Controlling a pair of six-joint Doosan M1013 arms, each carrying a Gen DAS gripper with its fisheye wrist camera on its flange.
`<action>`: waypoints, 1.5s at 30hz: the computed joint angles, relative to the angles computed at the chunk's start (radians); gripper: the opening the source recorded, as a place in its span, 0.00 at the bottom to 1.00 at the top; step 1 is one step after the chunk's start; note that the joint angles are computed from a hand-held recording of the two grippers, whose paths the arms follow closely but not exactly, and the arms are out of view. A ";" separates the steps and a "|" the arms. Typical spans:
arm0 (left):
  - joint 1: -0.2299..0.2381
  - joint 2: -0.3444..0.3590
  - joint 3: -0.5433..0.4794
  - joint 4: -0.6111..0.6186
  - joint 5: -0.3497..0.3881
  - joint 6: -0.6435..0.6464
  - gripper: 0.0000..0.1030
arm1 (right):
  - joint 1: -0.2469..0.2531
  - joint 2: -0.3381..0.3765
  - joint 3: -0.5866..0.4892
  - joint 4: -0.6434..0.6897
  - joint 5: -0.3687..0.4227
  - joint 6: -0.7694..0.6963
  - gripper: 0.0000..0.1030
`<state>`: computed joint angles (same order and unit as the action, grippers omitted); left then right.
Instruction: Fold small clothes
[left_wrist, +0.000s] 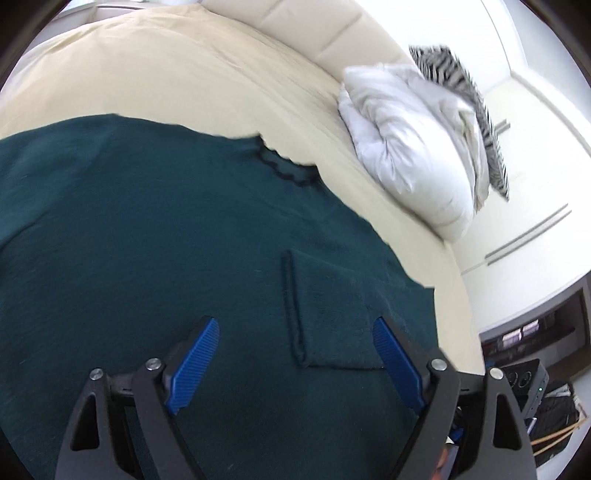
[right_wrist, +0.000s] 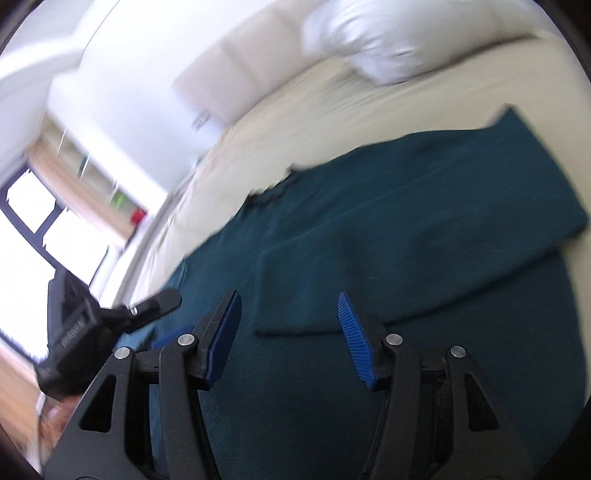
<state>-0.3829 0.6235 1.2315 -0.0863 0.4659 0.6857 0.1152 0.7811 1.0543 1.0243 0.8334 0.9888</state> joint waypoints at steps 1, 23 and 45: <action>0.003 0.024 -0.037 -0.055 0.032 0.058 0.67 | -0.013 -0.006 0.017 0.028 -0.012 0.017 0.53; 0.023 0.012 -0.041 0.224 0.047 -0.165 0.08 | -0.098 -0.002 0.098 0.236 -0.061 0.179 0.53; 0.045 -0.012 0.053 0.276 0.022 -0.217 0.08 | -0.087 0.110 -0.103 0.121 -0.028 0.368 0.37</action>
<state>-0.3381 0.6119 1.2844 0.1899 0.4874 0.4687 0.0278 0.8916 0.9516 1.1455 0.8049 1.3571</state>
